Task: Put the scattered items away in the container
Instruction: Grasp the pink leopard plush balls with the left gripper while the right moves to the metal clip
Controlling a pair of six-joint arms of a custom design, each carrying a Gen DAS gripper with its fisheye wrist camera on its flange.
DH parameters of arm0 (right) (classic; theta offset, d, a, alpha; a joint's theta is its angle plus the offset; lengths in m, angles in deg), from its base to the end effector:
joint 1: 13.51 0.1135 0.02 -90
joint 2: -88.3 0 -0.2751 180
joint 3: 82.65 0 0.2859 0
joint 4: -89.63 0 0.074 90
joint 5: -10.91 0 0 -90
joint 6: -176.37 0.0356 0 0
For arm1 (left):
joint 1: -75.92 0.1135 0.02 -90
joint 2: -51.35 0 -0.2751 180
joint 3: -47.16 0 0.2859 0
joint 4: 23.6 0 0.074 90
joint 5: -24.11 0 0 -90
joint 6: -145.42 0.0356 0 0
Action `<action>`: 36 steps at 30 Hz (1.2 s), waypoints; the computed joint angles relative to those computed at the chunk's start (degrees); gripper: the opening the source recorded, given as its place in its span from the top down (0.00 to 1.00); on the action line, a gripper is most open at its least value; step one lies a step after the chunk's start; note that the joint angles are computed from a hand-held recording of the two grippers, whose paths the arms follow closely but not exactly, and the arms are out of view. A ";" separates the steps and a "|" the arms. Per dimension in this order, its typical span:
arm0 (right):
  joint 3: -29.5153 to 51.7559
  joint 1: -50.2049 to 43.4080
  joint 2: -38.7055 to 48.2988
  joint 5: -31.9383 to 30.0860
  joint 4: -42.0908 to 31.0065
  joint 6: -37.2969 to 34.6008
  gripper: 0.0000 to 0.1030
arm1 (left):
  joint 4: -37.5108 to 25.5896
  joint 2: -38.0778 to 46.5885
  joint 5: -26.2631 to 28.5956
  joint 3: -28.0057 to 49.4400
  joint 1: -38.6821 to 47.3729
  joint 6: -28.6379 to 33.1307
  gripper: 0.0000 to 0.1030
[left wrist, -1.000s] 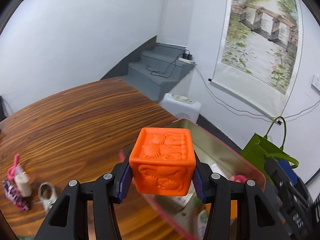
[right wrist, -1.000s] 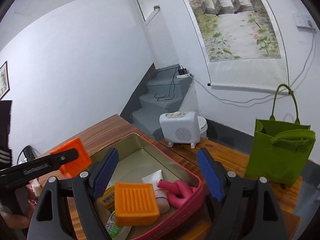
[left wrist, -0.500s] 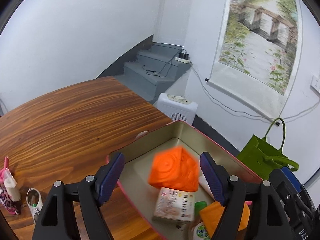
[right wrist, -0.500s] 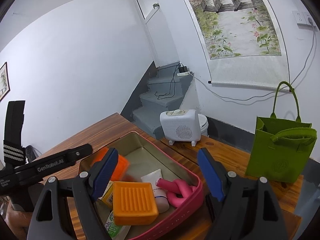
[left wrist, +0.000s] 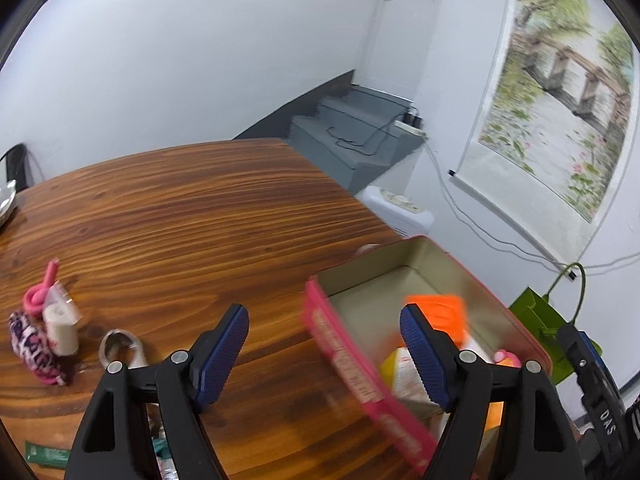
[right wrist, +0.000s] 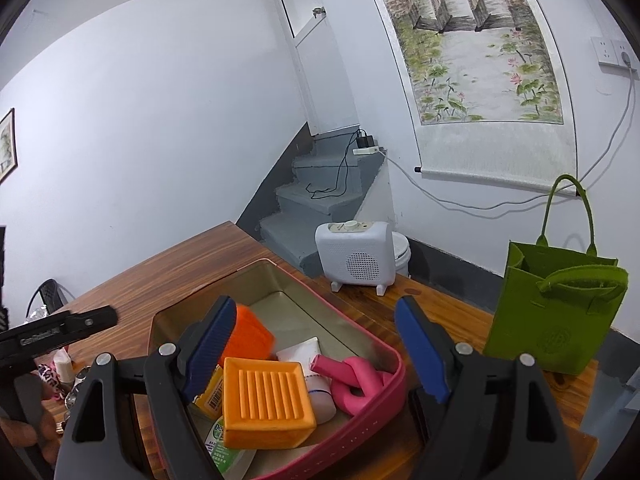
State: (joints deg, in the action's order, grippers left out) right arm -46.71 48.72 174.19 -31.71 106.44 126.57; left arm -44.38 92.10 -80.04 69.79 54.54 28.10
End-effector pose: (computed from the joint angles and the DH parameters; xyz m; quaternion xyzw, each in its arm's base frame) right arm 0.1473 0.2235 0.1154 0.0339 0.8270 0.1185 0.5485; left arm 0.1594 -0.0531 0.1360 -0.0994 0.8914 -0.0752 0.4358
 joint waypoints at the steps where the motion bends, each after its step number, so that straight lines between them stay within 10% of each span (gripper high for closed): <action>1: 0.11 0.00 0.08 0.06 -0.18 0.11 0.18 | -1.52 -2.20 0.68 -0.71 1.66 0.36 0.23; 16: 1.84 2.21 1.71 4.58 -1.76 -0.01 0.13 | -19.20 -22.86 22.34 -6.32 50.64 20.75 0.22; 25: 4.04 5.39 4.23 10.70 -1.94 -2.48 0.01 | -1.58 3.60 38.08 -5.10 80.06 37.60 0.14; 36: 7.88 8.55 7.11 11.93 -6.46 -0.54 0.01 | 12.62 24.16 35.83 -2.19 82.27 45.29 0.14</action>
